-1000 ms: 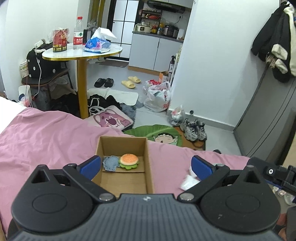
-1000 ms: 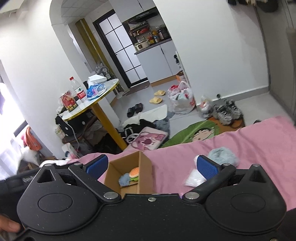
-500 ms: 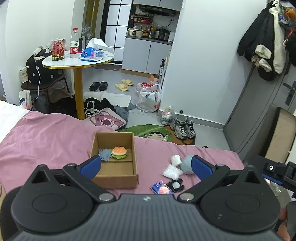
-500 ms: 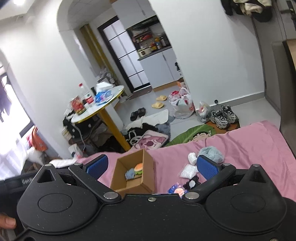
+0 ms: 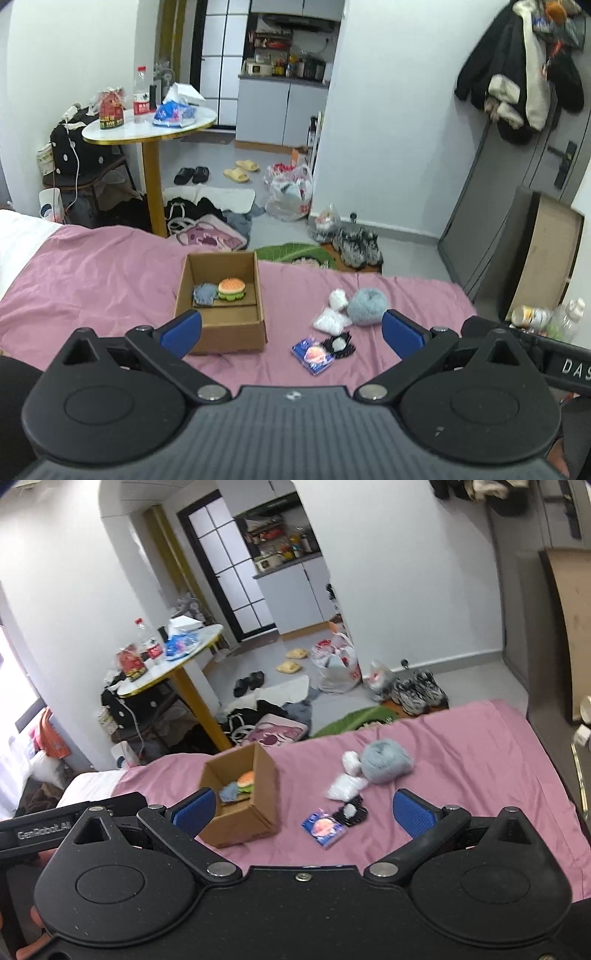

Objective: Organize soft objects
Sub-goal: 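Withdraw both tools from the box back toward the remaining items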

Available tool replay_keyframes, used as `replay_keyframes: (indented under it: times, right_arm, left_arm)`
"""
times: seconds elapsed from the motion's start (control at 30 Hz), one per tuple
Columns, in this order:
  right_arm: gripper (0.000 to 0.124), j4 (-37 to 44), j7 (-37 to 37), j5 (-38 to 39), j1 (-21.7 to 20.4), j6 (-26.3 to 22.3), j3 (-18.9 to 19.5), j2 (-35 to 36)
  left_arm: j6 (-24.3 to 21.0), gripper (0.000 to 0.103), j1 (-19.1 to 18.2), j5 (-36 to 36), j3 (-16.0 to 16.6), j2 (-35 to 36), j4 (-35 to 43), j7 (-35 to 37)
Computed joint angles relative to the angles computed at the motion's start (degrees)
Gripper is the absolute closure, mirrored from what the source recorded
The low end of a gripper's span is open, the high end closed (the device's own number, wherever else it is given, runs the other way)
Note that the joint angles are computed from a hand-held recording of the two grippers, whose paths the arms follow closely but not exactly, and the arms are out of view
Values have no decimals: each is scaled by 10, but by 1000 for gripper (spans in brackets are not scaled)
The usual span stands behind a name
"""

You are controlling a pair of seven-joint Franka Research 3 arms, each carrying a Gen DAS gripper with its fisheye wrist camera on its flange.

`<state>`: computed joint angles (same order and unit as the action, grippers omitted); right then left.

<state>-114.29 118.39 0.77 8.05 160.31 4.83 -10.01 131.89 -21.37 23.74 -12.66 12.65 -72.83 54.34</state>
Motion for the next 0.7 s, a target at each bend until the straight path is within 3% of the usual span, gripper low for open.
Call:
replay_keyframes:
  times: [0.2,0.47,0.7]
  right_arm:
    - [21,-13,-37,49,9,17,-17,17]
    - [21,17,-67,80,5,0,-32,57]
    - [21,23,-126,148,4,30,-44,97]
  left_arm:
    - [13,0,-2,-3,0,22,-7,-4]
    - [-43,0,-23,-28,8,121,111,16]
    - [-86,0,-39,-51,23,221,230,41]
